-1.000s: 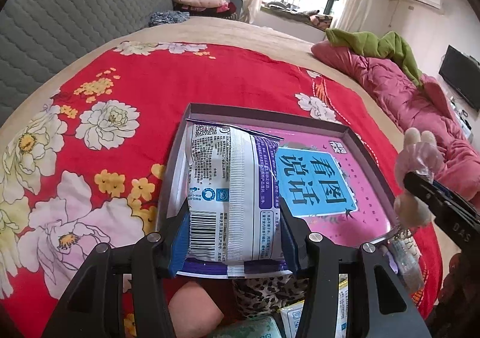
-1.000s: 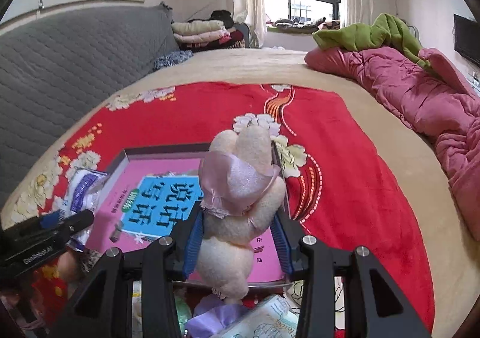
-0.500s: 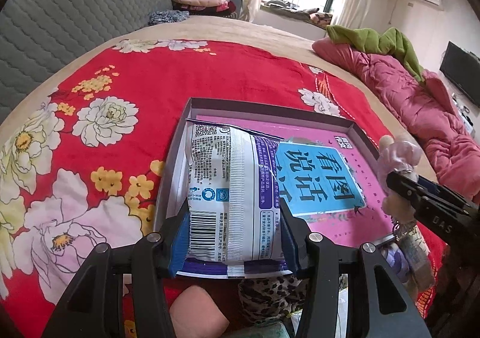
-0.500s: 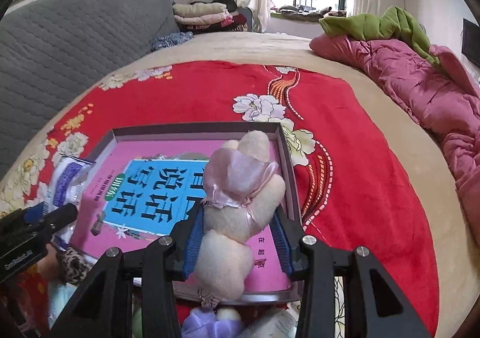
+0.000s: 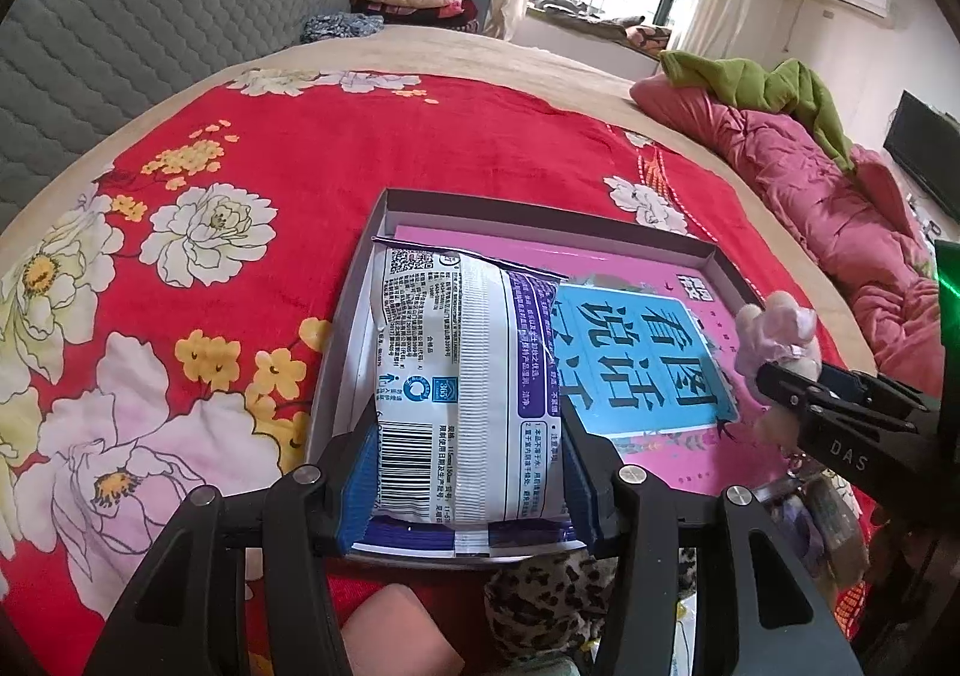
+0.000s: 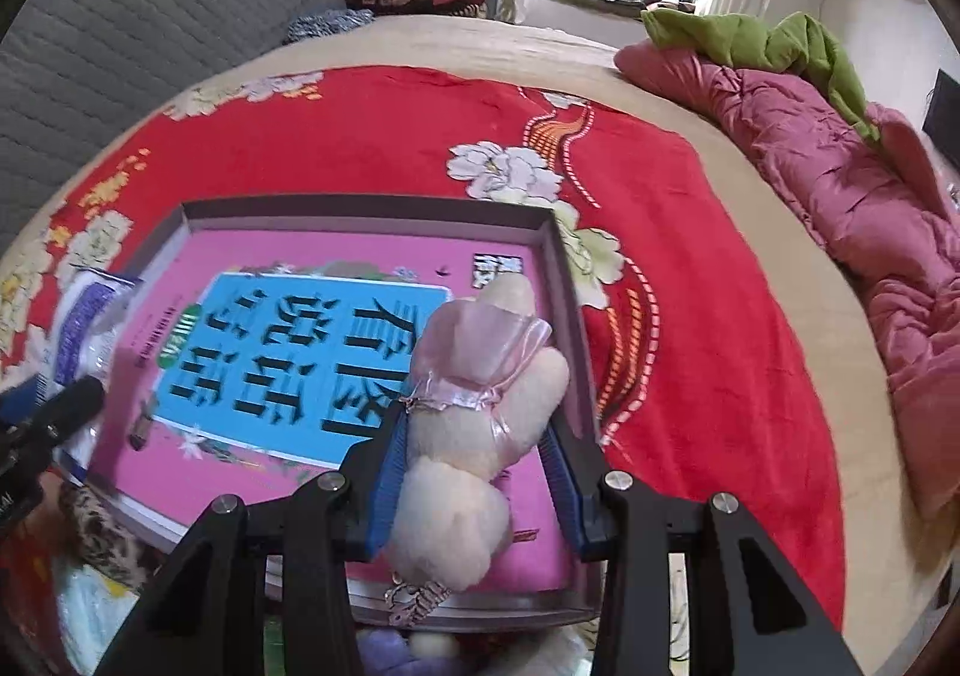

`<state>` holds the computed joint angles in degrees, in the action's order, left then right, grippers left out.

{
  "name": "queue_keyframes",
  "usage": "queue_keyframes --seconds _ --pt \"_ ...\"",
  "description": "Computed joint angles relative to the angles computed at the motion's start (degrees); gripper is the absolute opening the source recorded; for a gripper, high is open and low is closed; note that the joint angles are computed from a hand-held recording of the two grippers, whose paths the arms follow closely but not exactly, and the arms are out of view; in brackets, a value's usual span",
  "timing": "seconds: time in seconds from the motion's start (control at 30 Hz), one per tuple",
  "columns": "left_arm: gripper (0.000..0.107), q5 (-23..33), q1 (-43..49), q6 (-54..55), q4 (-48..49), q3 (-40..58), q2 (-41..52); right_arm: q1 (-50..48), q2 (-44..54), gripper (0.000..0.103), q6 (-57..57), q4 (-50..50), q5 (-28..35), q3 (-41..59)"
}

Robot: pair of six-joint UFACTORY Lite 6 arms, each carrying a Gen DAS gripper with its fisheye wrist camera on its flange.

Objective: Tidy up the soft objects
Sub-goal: 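Carry the snack bag with the left tool while the right tool carries the bunny over the box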

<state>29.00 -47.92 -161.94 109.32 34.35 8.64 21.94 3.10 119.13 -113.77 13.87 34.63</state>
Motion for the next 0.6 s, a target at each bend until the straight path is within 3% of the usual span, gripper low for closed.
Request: queue_keyframes --seconds 0.33,0.6 --pt "0.054 -2.26 3.47 -4.24 5.47 -0.04 0.98 -1.50 -0.53 0.049 -4.51 4.34 0.40 -0.41" --pt "0.054 -4.67 4.58 -1.17 4.36 3.21 4.40 -3.64 -4.22 0.059 2.00 -2.35 -0.96 -3.72"
